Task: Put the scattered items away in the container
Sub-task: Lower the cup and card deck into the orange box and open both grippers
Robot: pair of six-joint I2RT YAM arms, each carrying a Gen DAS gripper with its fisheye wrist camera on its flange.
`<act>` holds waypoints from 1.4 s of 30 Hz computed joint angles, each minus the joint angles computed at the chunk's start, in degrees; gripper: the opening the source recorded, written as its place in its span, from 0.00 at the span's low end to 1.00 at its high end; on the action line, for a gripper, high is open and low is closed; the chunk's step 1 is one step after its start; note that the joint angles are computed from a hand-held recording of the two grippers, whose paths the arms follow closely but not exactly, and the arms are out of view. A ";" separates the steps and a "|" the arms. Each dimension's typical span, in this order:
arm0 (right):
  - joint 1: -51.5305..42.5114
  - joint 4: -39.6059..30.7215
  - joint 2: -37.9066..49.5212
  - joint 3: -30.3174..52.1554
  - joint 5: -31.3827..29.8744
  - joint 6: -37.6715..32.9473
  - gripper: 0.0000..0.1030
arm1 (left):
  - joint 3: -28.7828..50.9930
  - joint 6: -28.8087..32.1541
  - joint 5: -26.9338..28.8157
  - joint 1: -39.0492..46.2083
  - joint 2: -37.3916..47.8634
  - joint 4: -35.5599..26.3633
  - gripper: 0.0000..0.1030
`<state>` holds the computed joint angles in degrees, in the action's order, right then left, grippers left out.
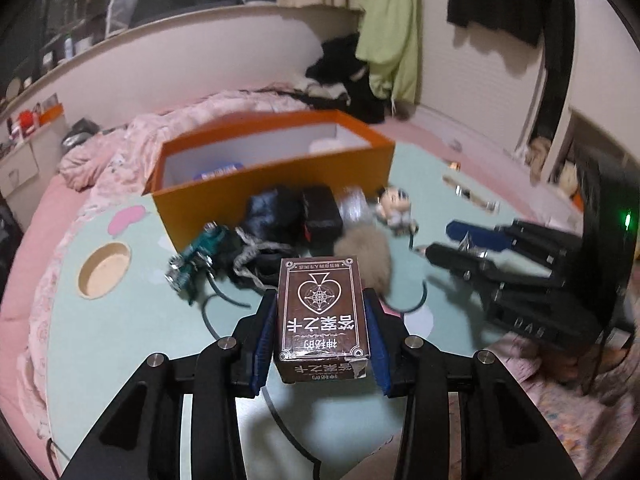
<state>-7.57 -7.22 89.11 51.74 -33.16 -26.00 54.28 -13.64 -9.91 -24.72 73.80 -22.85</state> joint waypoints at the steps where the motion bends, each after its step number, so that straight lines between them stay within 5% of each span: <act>1: 0.21 0.03 -0.46 0.07 -0.22 0.06 0.36 | 0.83 0.12 1.49 1.27 -0.44 -0.24 0.38; 9: 2.88 -8.29 5.12 15.02 -1.70 5.22 0.36 | 14.69 0.08 8.24 10.37 6.19 -1.85 0.38; 16: 8.31 -24.47 21.71 43.21 0.73 11.00 0.36 | 34.58 -1.57 11.14 15.76 24.12 -7.50 0.38; 21: 13.54 -33.41 36.78 64.91 10.61 14.46 0.36 | 52.72 -4.33 10.66 17.44 39.77 -18.68 0.38; 25: 14.04 -37.80 43.73 75.27 11.34 18.83 0.37 | 53.33 -5.54 8.09 16.42 41.14 -18.55 0.56; 27: 14.28 -35.82 42.43 73.12 14.38 20.73 0.40 | 48.39 -4.76 7.57 16.10 37.52 -14.96 0.70; 30: 13.12 -29.31 35.90 63.02 13.73 20.75 0.58 | 40.46 -3.37 6.49 15.70 30.74 -10.39 0.88; 32: 11.89 -23.98 29.61 53.95 12.49 20.58 0.70 | 35.09 -2.76 5.54 15.05 25.49 -8.40 0.90; 42: 9.11 -17.14 7.79 22.60 8.64 13.01 0.75 | 12.05 -8.56 4.63 8.18 10.21 -8.27 0.94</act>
<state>1.54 -24.37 96.90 74.34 -24.52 -12.99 66.33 -22.19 -5.28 -16.54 84.01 -31.13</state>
